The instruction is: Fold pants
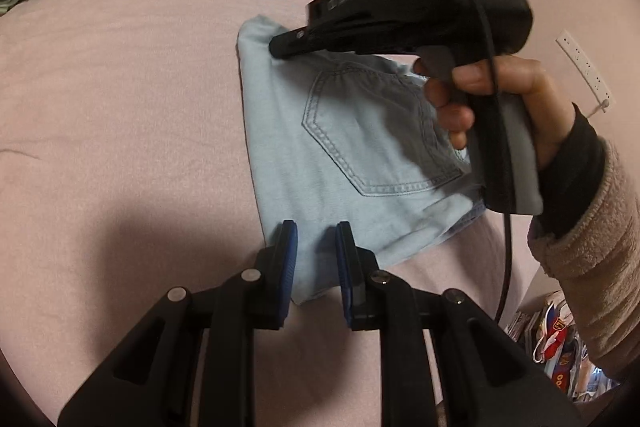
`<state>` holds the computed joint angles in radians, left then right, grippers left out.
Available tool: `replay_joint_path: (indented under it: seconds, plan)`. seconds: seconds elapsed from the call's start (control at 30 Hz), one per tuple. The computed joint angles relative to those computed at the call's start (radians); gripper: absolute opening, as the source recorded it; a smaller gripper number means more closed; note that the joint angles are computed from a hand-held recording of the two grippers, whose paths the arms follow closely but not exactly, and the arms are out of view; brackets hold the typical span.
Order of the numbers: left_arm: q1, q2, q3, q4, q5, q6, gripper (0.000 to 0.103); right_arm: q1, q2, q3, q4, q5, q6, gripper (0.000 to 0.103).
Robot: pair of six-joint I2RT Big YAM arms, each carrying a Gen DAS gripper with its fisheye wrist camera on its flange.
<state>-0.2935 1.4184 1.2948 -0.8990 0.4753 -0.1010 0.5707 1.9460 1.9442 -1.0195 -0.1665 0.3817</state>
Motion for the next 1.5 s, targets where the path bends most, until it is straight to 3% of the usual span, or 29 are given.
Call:
replay_joint_path:
  seconds: [0.1, 0.2, 0.27, 0.47, 0.57, 0.67, 0.8, 0.87, 0.93, 1.03, 1.1, 1.3, 1.5]
  plan:
    - [-0.006, 0.004, 0.008, -0.006, -0.021, 0.011, 0.018, 0.004, -0.098, -0.132, 0.087, 0.003, 0.041, 0.000]
    - [-0.037, 0.026, 0.037, -0.007, -0.058, -0.014, 0.019, 0.004, -0.234, -0.295, 0.183, -0.002, 0.022, 0.020]
    - [-0.061, 0.035, 0.049, -0.007, -0.086, -0.029, 0.020, 0.015, -0.324, -0.390, 0.208, 0.070, 0.000, 0.031]
    - [-0.113, 0.051, 0.080, -0.021, -0.182, -0.047, 0.021, 0.056, -0.517, -0.588, 0.213, 0.323, -0.071, 0.031]
    - [-0.129, 0.052, 0.095, -0.038, -0.217, -0.042, 0.022, 0.051, -0.580, -0.668, 0.212, 0.380, -0.061, 0.031]
    - [-0.141, 0.061, 0.105, -0.040, -0.244, -0.033, 0.024, 0.042, -0.575, -0.715, 0.185, 0.412, -0.053, 0.031]
    - [-0.154, 0.065, 0.108, -0.034, -0.298, -0.014, 0.027, 0.054, -0.592, -0.762, 0.248, 0.453, -0.046, 0.031]
    - [-0.156, 0.066, 0.110, -0.034, -0.322, -0.019, 0.037, 0.044, -0.588, -0.752, 0.244, 0.435, -0.028, 0.031]
    - [-0.157, 0.070, 0.111, -0.039, -0.361, -0.040, 0.055, 0.038, -0.591, -0.752, 0.248, 0.417, -0.023, 0.031]
    - [-0.138, 0.071, 0.112, -0.050, -0.324, -0.064, 0.055, 0.025, -0.612, -0.749, 0.245, 0.373, 0.019, 0.031]
    - [-0.146, 0.075, 0.122, -0.057, -0.339, -0.062, 0.055, 0.018, -0.652, -0.770, 0.273, 0.353, 0.048, 0.031]
    - [-0.154, 0.058, 0.123, -0.055, -0.382, -0.046, 0.054, 0.029, -0.663, -0.768, 0.320, 0.382, 0.043, 0.032]
    - [-0.169, 0.048, 0.150, -0.004, -0.403, -0.007, 0.058, 0.027, -0.613, -0.774, 0.265, 0.378, 0.068, 0.033]
